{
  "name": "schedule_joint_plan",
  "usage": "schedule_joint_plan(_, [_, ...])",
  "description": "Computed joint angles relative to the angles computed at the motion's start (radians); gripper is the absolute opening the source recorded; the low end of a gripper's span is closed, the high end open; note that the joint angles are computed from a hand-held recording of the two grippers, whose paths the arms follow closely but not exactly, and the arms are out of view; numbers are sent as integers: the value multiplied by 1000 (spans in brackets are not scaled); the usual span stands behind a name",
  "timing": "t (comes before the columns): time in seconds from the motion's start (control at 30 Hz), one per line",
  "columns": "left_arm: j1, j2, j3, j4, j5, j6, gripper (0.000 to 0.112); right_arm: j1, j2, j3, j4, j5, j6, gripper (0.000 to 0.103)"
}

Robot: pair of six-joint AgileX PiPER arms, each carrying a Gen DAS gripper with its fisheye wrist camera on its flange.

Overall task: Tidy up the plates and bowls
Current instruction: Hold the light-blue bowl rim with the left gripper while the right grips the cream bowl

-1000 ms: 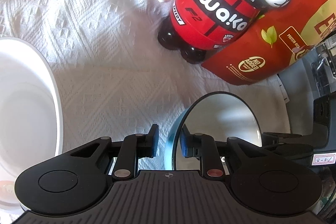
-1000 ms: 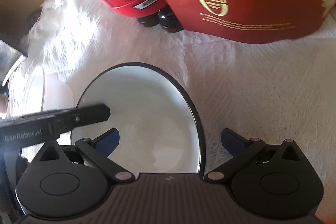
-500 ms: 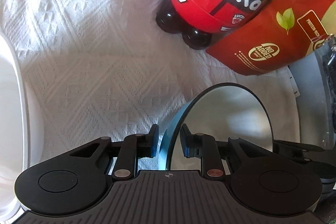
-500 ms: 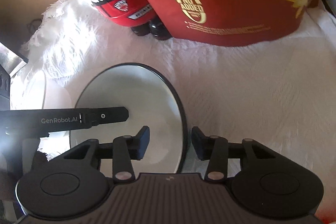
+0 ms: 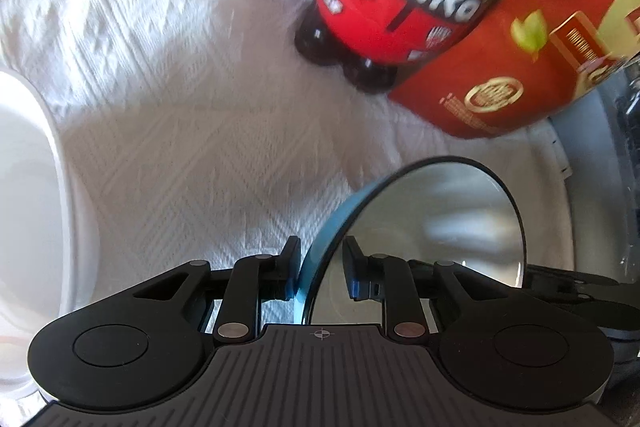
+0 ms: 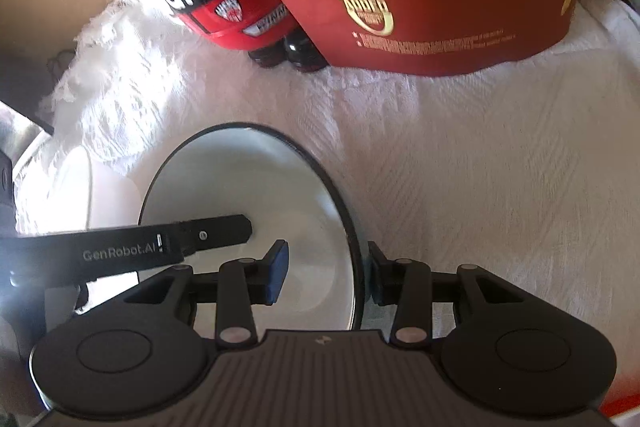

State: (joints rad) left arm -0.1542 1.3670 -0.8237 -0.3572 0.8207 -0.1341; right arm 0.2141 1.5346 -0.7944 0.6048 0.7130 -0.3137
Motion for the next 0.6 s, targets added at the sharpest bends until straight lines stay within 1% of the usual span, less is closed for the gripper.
schedule_joint_plan(0.1, [5,-37,-41,21,52,-40,25,-2,-42,-8,-1,21,22,41])
schedule_joint_plan(0.2, [-22,-78,-91,76,104,-102,28,-30,-83,-23,22,81,25,41])
schedule_joint_plan(0.3, [-41,-103,-129,94,143,-118,29,-47,-128,-30,22,123,44,41])
schedule_joint_plan(0.37, [-50,-110,-149,99,165,-119,29,-45,-155,-36,-1,133,76,41])
schedule_joint_plan(0.5, [-67,-97,-151,99,158,-121,29,-76,-185,-31,7,159,89,41])
schedule_joint_plan(0.6, [-87,-66,-121,99,120,-120,29,-91,-182,-13,14,154,83,41])
